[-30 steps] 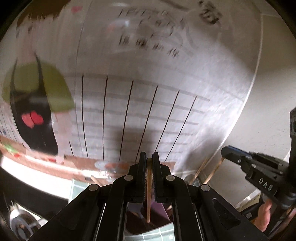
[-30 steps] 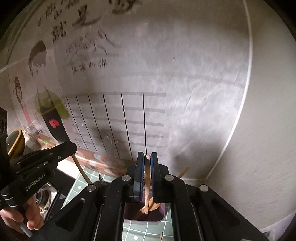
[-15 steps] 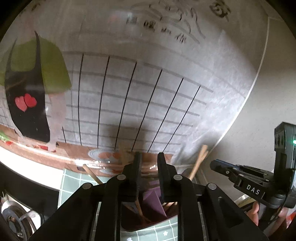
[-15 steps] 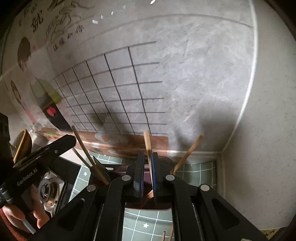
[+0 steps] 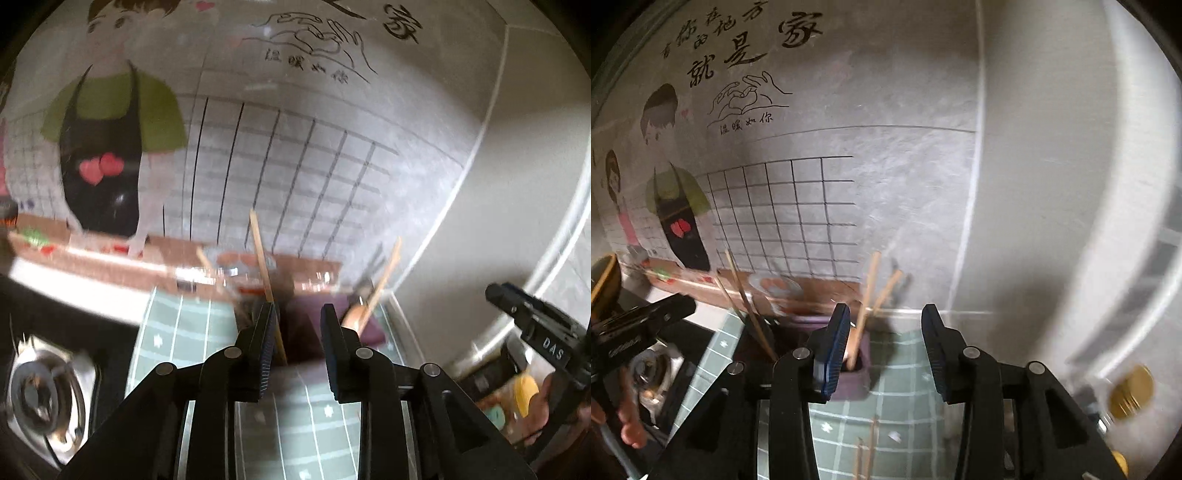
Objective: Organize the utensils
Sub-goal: 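Move the right tool to a remaining chopstick and grasp it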
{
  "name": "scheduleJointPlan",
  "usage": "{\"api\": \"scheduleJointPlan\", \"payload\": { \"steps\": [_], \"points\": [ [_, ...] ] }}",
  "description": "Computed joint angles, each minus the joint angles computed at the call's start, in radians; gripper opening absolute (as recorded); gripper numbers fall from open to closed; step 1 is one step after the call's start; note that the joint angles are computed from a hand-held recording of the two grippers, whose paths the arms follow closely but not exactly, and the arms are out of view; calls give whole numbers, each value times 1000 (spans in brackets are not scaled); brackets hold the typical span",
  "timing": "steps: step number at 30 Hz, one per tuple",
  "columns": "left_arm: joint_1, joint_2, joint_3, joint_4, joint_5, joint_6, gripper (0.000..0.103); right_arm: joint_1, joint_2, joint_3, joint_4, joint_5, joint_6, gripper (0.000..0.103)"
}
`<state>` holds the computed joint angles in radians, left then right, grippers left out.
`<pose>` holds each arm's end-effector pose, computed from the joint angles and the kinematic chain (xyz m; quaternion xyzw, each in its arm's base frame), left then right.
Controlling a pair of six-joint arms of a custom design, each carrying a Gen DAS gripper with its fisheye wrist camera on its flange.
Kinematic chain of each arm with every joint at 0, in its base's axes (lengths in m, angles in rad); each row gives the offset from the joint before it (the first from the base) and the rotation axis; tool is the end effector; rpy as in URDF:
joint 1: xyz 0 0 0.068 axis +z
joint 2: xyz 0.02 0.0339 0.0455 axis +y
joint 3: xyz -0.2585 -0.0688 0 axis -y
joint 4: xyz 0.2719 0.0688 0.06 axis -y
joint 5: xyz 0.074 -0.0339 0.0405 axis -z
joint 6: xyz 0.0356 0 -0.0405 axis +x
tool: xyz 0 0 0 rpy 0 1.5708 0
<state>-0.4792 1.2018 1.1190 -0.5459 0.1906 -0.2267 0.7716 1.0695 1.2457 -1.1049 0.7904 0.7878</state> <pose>0.2550 -0.1401 0.3278 0.1545 0.8746 -0.2357 0.3946 0.1698 0.1299 0.3676 0.1286 0.8748 -0.0550 0.4639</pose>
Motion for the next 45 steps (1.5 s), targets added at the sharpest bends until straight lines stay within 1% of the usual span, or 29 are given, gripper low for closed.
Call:
{"api": "scheduleJointPlan", "payload": {
  "steps": [2,4,10,14,19,21,23,26,29,33,36,42,45],
  "points": [
    [-24,-63,-64,-13,-12,-2,26,66,-5,-2,-75,51,79,39],
    [-53,-114,-112,-27,-26,-3,26,144,-12,-10,-166,85,192,39],
    [-148,-246,-213,-78,-82,-13,26,312,-64,-106,-306,73,462,39],
    [-202,-294,-259,-119,-112,-48,26,412,-124,-214,-332,16,611,39],
    [-305,-369,-367,-135,-148,-112,26,516,-174,-355,-285,-71,728,39],
    [-354,-389,-414,-137,-169,-133,26,555,-176,-408,-243,-108,744,33],
    [-391,-406,-453,-140,-190,-164,26,588,-174,-468,-175,-159,735,24],
    [-426,-445,-506,-152,-210,-203,26,627,-146,-538,-85,-220,733,20],
    [-447,-488,-555,-163,-223,-238,26,670,-105,-597,-25,-260,773,17],
    [-432,-533,-596,-180,-218,-269,26,689,-114,-669,44,-287,795,16],
    [-403,-562,-621,-194,-199,-273,26,693,-112,-696,102,-297,784,16],
    [-355,-589,-641,-209,-172,-265,26,654,-50,-672,164,-284,698,16],
    [-352,-594,-646,-212,-175,-266,26,626,-3,-654,186,-277,659,16]
  ]
}}
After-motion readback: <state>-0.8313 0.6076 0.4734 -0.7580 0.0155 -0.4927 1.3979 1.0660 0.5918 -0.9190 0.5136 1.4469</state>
